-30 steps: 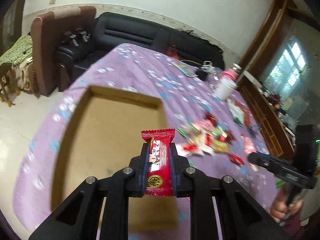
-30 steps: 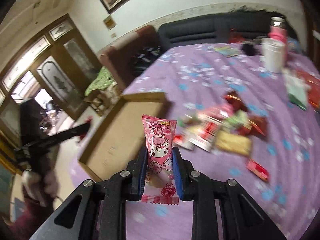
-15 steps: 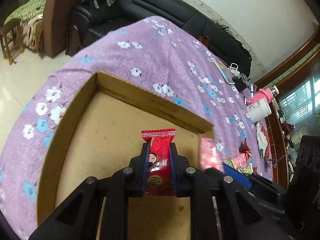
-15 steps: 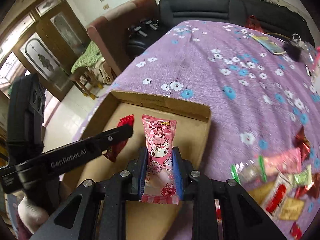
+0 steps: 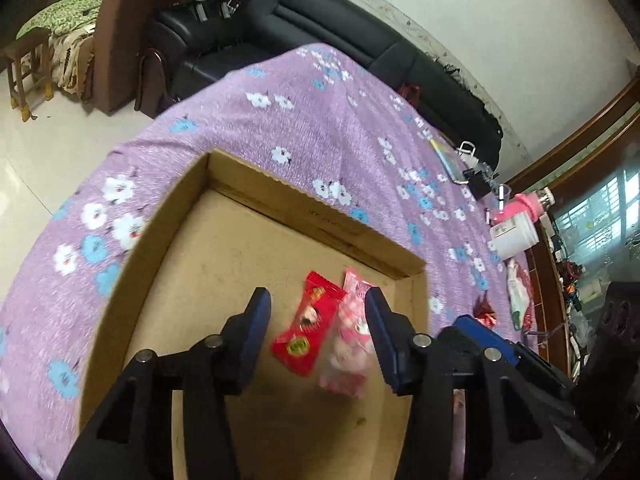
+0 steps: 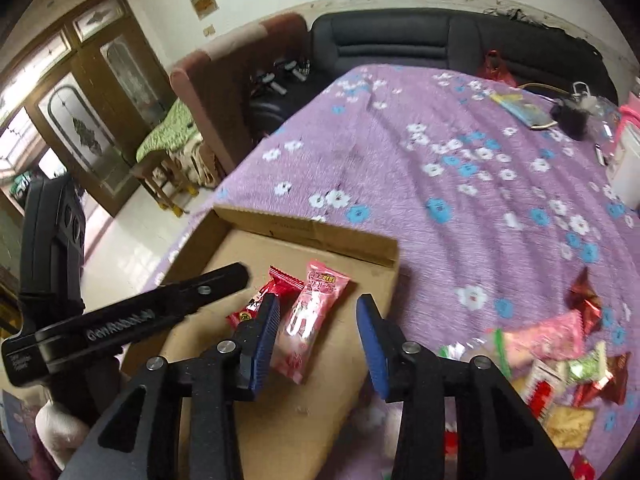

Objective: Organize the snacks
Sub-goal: 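Carry both packs over the cardboard tray and open both grippers, then move both open grippers back to the snack pile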

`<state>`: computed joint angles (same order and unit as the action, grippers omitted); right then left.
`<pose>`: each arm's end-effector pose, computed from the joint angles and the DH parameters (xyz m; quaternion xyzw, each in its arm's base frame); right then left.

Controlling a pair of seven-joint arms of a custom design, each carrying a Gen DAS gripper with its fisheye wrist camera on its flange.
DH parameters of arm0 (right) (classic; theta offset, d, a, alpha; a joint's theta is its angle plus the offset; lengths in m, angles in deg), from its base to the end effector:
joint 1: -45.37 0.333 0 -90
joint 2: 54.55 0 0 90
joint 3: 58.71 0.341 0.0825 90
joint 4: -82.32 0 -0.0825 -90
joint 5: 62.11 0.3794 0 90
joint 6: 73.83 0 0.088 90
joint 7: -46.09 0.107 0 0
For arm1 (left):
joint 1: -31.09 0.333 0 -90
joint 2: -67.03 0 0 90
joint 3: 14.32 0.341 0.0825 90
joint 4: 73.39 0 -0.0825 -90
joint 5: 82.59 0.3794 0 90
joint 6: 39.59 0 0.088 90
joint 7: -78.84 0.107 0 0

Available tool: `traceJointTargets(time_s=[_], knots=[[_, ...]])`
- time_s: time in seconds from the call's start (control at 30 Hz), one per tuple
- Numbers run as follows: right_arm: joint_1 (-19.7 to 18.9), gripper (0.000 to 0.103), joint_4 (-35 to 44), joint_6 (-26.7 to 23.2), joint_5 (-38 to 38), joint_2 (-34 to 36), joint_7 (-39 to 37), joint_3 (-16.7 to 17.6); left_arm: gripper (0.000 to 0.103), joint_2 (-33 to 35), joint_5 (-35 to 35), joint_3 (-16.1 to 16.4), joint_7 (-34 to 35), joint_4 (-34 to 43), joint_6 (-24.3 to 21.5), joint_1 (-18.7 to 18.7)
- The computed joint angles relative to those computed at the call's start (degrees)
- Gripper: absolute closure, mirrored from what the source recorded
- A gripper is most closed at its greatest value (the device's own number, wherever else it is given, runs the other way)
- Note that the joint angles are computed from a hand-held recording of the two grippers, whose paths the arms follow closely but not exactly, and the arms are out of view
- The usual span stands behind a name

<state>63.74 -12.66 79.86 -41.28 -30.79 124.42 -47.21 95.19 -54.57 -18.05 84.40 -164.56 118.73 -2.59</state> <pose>0.6380 0.3273 0.4667 -0.7867 0.5182 -0.0426 0.3329 0.5799 -0.4568 0.4499 -0.7902 0.4976 -0.3541 0.0515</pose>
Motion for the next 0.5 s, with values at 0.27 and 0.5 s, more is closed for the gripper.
traceJointTargets(time_s=[0.27, 0.5], knots=[[-3.5, 0.054, -16.6, 5.1, 1.6, -12.1, -4.5, -3.2, 0.023, -12.3, 21.3, 2.8, -17.0, -9.1, -6.9, -9.9], [-6.2, 0.054, -20.7, 3.5, 6.0, -13.1, -5.0, -4.5, 0.023, -11.8, 27.5, -3.5, -20.1, -8.4, -10.1, -10.1]])
